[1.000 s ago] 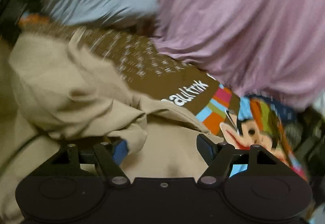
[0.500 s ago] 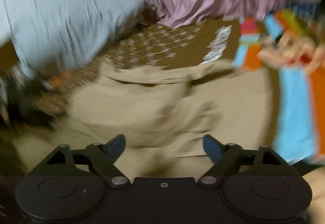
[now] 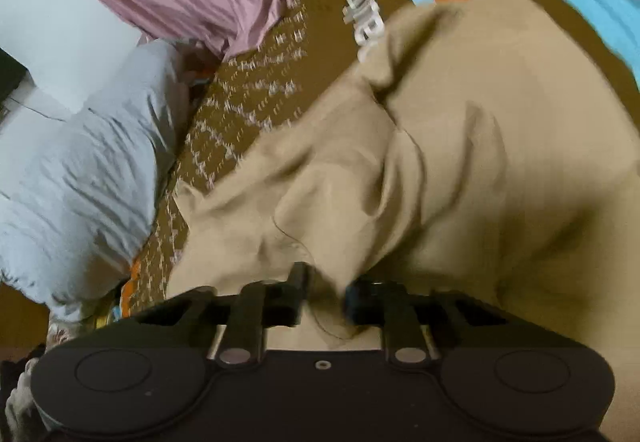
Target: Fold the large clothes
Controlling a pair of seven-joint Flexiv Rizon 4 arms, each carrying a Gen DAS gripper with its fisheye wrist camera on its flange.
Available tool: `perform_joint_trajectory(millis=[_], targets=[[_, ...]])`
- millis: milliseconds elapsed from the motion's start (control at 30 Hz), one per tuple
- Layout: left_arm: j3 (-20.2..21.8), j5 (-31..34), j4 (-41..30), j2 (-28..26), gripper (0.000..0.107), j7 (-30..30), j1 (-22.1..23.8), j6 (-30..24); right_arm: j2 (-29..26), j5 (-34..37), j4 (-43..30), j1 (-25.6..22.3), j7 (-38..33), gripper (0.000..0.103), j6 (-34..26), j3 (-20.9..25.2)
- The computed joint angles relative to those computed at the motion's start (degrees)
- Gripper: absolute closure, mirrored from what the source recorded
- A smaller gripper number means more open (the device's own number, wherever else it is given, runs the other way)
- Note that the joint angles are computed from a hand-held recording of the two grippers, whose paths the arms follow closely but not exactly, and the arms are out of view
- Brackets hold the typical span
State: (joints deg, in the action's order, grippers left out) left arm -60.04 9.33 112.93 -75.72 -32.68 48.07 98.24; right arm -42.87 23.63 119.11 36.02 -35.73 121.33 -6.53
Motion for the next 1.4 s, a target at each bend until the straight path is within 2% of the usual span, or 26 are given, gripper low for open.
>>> perform_joint_trajectory(millis=[67, 200, 367, 467, 533, 633, 700, 767, 867, 900, 933, 1000, 1067, 1133, 1233, 1300, 1333, 1367, 1400], targets=[[-1.6, 0.5, -0.3, -1.7, 0.011, 2.4, 1.0, -3.2, 1.9, 0.8, -1.4, 1.7, -0.7, 0.093, -1.6, -2.9], [-3.9, -1.2, -0.4, -3.6, 0.023, 8.2, 1.9, -9.4, 4.9, -0.1, -7.3, -0.8, -0.3, 0.094, -1.3, -3.8], [-6.6, -5.3, -4.8, -6.0, 0.036, 13.9, -2.1, -13.3, 6.0, -4.1, -11.8, -5.0, -3.2, 0.094, -1.4, -3.0], [-8.8, -8.4, -8.7, -7.6, 0.039, 16.2, -5.9, -14.1, 5.6, -5.8, -12.5, -7.8, -3.8, 0.095, -0.8, -0.6], [-6.9, -10.6, -13.1, -5.7, 0.044, 17.1, -10.7, -15.5, 5.2, -7.4, -12.3, -10.4, -3.2, 0.095, 0.2, 2.1], [0.9, -12.0, -20.2, -1.0, 0.061, 18.9, -19.4, -17.1, 4.4, -9.2, -11.6, -13.0, -2.9, 0.095, 2.5, 4.5], [4.3, -11.7, -23.3, -0.7, 0.076, 21.2, -23.9, -14.1, 4.4, -10.4, -10.7, -14.5, -2.9, 0.095, 3.9, 5.6], [7.5, -11.2, -25.8, -0.6, 0.083, 22.8, -28.4, -7.7, 4.7, -11.9, -9.4, -15.9, -2.9, 0.095, 4.6, 6.6], [8.7, -5.2, -29.3, -4.2, 0.081, 28.1, -31.8, 3.4, 4.3, -13.5, -7.0, -17.6, -3.2, 0.095, 7.6, 7.9], [9.2, -2.9, -29.9, -4.9, 0.074, 28.6, -32.3, 5.9, 3.9, -13.6, -6.3, -17.8, -3.4, 0.095, 8.9, 8.1], [9.3, -1.2, -29.3, -4.9, 0.069, 28.6, -31.6, 6.1, 3.4, -13.6, -5.7, -18.1, -3.6, 0.095, 10.3, 8.3], [7.6, 1.5, -26.1, -4.4, 0.064, 28.9, -27.5, 1.5, 2.2, -14.0, -4.3, -18.8, -3.6, 0.095, 13.1, 9.0], [7.5, 0.8, -21.7, -2.2, 0.058, 29.4, -23.8, -2.0, 0.7, -15.7, -2.6, -20.1, -3.5, 0.095, 16.7, 10.2], [8.3, -1.9, -17.5, 1.0, 0.057, 29.0, -20.8, -6.2, -0.5, -17.5, -0.7, -21.1, -2.9, 0.095, 19.6, 11.5], [10.0, -4.3, -12.0, 4.1, 0.056, 27.6, -17.7, -3.8, -2.2, -21.3, 2.7, -22.8, -1.2, 0.094, 23.5, 13.4], [9.2, -6.4, -8.5, 5.7, 0.052, 24.9, -14.5, -4.3, -2.2, -22.6, 5.4, -22.6, -0.9, 0.087, 23.5, 13.6], [7.9, -7.9, -7.1, 6.0, 0.05, 23.1, -12.3, -5.6, -1.8, -22.8, 7.2, -22.2, -1.0, 0.081, 22.7, 13.6], [6.6, -9.3, -6.1, 6.0, 0.044, 21.4, -10.4, -6.5, -1.4, -22.9, 8.7, -21.8, -1.2, 0.074, 22.0, 13.5], [5.3, -11.1, -5.6, 6.1, 0.039, 19.4, -8.5, -7.9, -1.2, -22.8, 10.5, -21.5, -1.4, 0.073, 21.6, 13.6]])
